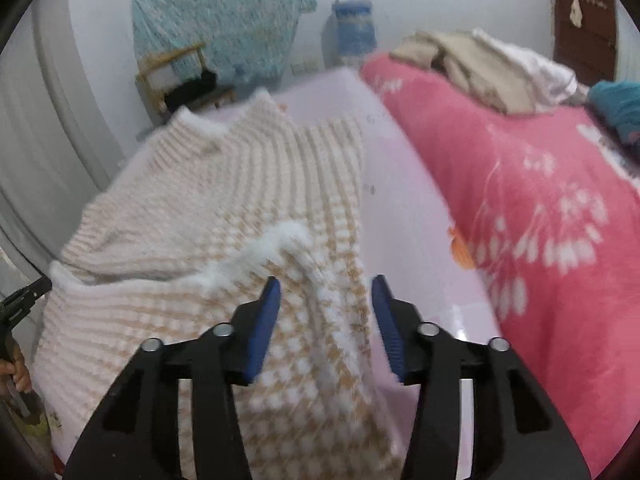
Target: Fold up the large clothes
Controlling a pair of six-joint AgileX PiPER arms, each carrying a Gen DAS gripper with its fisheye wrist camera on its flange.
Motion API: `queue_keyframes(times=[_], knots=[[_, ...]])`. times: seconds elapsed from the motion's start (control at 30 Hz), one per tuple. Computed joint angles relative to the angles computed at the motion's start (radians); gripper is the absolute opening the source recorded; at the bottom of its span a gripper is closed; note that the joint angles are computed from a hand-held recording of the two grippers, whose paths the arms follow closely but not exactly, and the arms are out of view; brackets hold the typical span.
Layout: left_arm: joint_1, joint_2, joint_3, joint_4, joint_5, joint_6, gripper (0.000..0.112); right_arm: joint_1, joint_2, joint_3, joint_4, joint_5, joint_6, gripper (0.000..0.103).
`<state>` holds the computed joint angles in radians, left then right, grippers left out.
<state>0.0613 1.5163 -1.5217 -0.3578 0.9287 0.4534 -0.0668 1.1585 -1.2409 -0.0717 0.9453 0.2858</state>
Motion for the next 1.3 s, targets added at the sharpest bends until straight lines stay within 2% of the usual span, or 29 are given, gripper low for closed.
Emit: queue_keyframes(times=[0.07, 0.13, 0.17, 0.2, 0.27, 0.33, 0.37, 0.43, 0.5, 0.53, 0.57, 0.63, 0.7, 0.83, 0.87, 0.9, 0.97, 1.03, 1.1, 1.17, 1.23, 1.3], knots=[[0.006, -0.06, 0.018, -0.012, -0.026, 0.013, 0.022, 0.022, -0.04, -0.013, 0.001, 0.017, -0.001, 0.047], [0.021, -0.115, 0.044, -0.09, -0.025, 0.062, 0.022, 0.086, -0.07, -0.031, 0.0, 0.041, 0.001, 0.048], [0.029, -0.125, 0.043, -0.136, -0.002, 0.09, 0.022, 0.126, -0.07, -0.042, 0.01, 0.053, -0.005, 0.047], [0.026, -0.133, 0.041, -0.2, 0.052, 0.121, 0.022, 0.157, -0.065, -0.047, 0.016, 0.059, -0.003, 0.046], [-0.018, -0.12, 0.042, -0.269, 0.15, 0.145, 0.022, 0.228, -0.032, -0.058, 0.05, 0.059, -0.014, 0.039], [-0.102, -0.106, 0.06, -0.242, 0.171, 0.13, 0.022, 0.29, 0.032, -0.072, 0.076, 0.045, -0.02, 0.035], [-0.157, -0.098, 0.072, -0.196, 0.156, 0.109, 0.022, 0.322, 0.079, -0.079, 0.068, 0.04, -0.007, 0.033], [-0.248, -0.079, 0.123, -0.096, 0.074, 0.052, 0.022, 0.319, 0.141, -0.076, 0.111, 0.028, -0.011, 0.028], [-0.274, -0.069, 0.16, -0.032, 0.0, 0.014, 0.022, 0.29, 0.187, -0.065, 0.156, 0.009, -0.009, 0.027], [-0.263, -0.057, 0.152, -0.038, 0.006, 0.012, 0.024, 0.282, 0.185, -0.066, 0.165, 0.005, -0.005, 0.023], [-0.242, -0.05, 0.128, -0.059, 0.036, 0.008, 0.024, 0.278, 0.186, -0.083, 0.161, 0.026, 0.009, 0.022], [-0.231, -0.075, 0.112, -0.061, 0.049, 0.002, 0.024, 0.305, 0.142, -0.101, 0.098, 0.055, 0.071, 0.021], [-0.199, -0.124, 0.13, -0.132, 0.077, 0.074, 0.024, 0.344, 0.089, -0.097, 0.054, 0.071, 0.091, 0.021], [-0.118, -0.174, 0.149, -0.363, 0.273, 0.242, 0.024, 0.471, -0.025, -0.06, 0.006, 0.13, 0.146, 0.021], [-0.128, -0.19, 0.17, -0.364, 0.283, 0.248, 0.024, 0.526, -0.034, -0.05, -0.031, 0.146, 0.183, 0.021], [-0.164, -0.206, 0.202, -0.334, 0.263, 0.243, 0.024, 0.573, -0.036, -0.033, -0.068, 0.16, 0.213, 0.02], [-0.259, -0.212, 0.264, -0.211, 0.169, 0.191, 0.024, 0.649, -0.005, 0.002, -0.146, 0.2, 0.285, 0.018], [-0.271, -0.211, 0.295, -0.207, 0.131, 0.184, 0.024, 0.666, -0.01, 0.077, -0.179, 0.154, 0.336, 0.018], [-0.28, -0.205, 0.275, -0.191, 0.133, 0.162, 0.024, 0.642, -0.011, 0.06, -0.147, 0.159, 0.331, 0.018], [-0.293, -0.218, 0.273, -0.159, 0.12, 0.152, 0.024, 0.649, -0.009, 0.024, -0.148, 0.189, 0.34, 0.013], [-0.308, -0.217, 0.274, -0.132, 0.102, 0.15, 0.024, 0.718, -0.01, -0.008, -0.201, 0.211, 0.355, 0.01], [-0.312, -0.214, 0.28, -0.14, 0.095, 0.144, 0.024, 0.762, -0.014, -0.005, -0.208, 0.191, 0.36, 0.01]])
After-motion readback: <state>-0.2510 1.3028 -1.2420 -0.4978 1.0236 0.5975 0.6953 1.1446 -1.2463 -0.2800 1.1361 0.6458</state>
